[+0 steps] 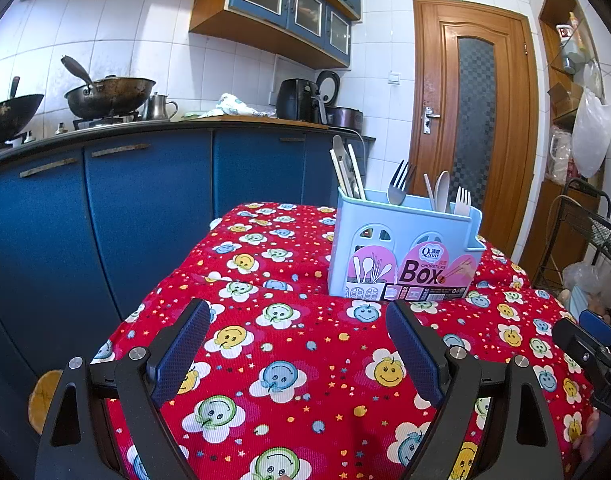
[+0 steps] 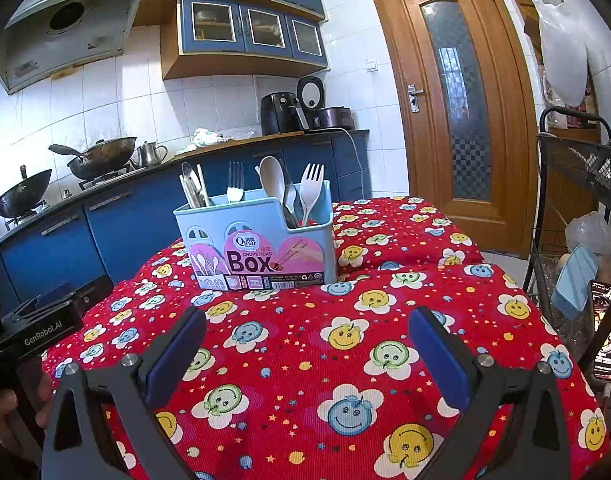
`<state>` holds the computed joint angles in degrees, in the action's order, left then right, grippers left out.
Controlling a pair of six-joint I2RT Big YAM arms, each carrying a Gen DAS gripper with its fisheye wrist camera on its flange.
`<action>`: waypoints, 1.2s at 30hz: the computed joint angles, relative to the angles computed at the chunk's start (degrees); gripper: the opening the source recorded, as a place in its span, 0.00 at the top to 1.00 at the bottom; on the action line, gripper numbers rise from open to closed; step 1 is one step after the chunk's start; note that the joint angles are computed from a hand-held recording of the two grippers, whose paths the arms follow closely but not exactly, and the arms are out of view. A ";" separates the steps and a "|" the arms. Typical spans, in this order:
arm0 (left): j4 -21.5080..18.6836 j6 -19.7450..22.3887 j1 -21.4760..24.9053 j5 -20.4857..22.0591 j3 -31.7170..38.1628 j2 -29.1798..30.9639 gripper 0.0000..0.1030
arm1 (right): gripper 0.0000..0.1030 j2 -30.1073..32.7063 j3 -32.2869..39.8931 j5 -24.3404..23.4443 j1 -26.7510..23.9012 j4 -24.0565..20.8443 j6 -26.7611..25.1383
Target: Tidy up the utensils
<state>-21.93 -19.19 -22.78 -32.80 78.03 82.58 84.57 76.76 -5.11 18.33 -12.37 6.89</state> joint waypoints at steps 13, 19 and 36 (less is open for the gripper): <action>0.28 0.30 -0.05 -0.51 -0.21 -0.15 0.12 | 0.00 -0.01 -0.03 -0.01 -0.01 -0.01 0.02; 0.90 1.21 -0.27 -0.70 -0.50 -0.38 0.12 | 0.00 -0.05 -0.11 0.01 0.01 0.05 0.19; 1.15 1.51 -0.50 -0.87 -0.50 -0.37 0.12 | 0.00 -0.05 -0.05 -0.06 -0.07 -0.02 0.19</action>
<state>-20.78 -17.68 -23.28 -33.67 77.54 82.21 84.52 76.71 -5.17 18.25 -12.39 7.08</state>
